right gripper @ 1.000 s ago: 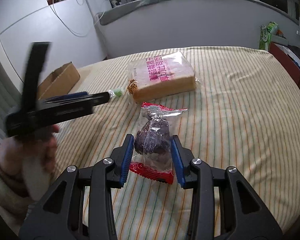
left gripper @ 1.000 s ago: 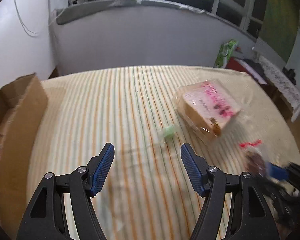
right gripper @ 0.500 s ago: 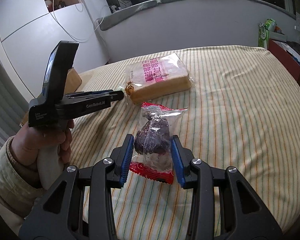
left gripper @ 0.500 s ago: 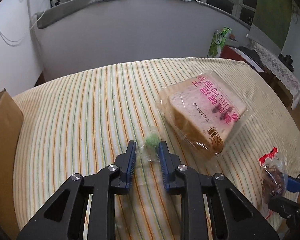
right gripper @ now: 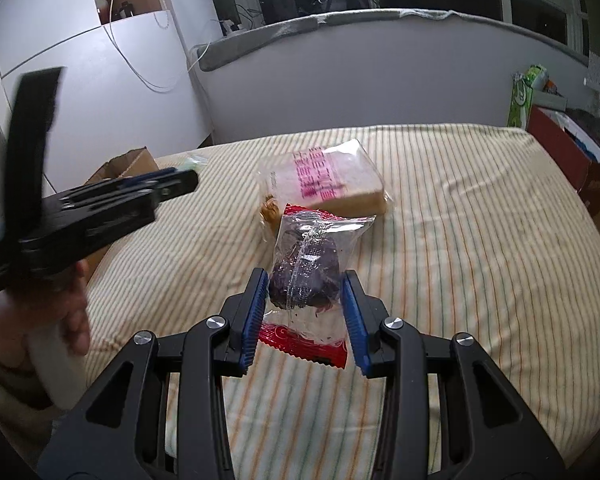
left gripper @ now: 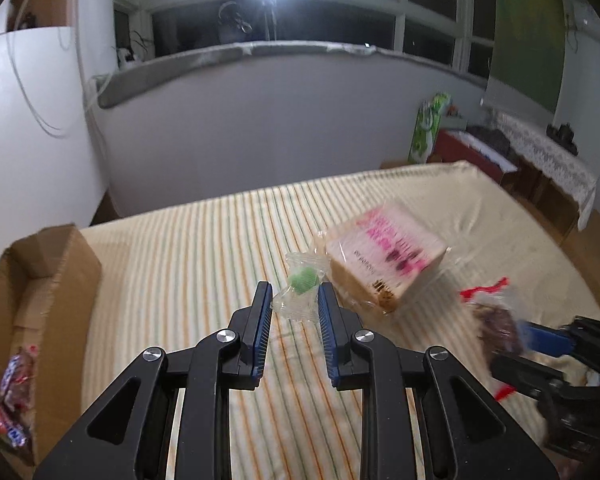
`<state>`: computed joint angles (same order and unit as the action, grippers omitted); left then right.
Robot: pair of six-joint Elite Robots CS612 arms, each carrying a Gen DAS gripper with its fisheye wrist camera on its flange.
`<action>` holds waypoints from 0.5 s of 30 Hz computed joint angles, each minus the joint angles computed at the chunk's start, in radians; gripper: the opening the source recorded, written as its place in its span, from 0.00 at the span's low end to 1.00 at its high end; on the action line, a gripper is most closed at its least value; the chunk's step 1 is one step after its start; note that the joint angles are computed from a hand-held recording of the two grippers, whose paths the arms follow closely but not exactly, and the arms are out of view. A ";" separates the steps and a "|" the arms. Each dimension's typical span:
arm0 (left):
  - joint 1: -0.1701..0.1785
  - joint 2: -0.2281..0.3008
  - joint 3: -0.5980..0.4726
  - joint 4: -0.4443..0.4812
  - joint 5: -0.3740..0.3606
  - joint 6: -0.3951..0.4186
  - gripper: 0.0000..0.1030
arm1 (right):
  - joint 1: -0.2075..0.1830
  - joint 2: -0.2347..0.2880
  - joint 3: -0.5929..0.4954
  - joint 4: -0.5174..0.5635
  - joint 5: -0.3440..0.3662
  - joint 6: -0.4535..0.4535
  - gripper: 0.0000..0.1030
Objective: Organize snacks
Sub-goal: 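Grasp the small green packet with the left tool while the right tool carries the candy bag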
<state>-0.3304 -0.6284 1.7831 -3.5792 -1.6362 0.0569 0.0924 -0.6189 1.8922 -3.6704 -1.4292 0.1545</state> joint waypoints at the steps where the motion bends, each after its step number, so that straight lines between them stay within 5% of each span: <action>1: 0.003 -0.005 0.009 -0.013 -0.005 -0.006 0.21 | 0.003 -0.003 -0.001 -0.001 -0.004 -0.002 0.38; 15: 0.042 -0.075 0.124 -0.192 -0.049 -0.054 0.21 | 0.071 -0.070 0.020 -0.059 -0.076 -0.048 0.38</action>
<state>-0.2880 -0.7030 1.9071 -3.7711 -1.6853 0.0026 0.1633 -0.6894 1.9124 -3.7296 -1.5049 0.1060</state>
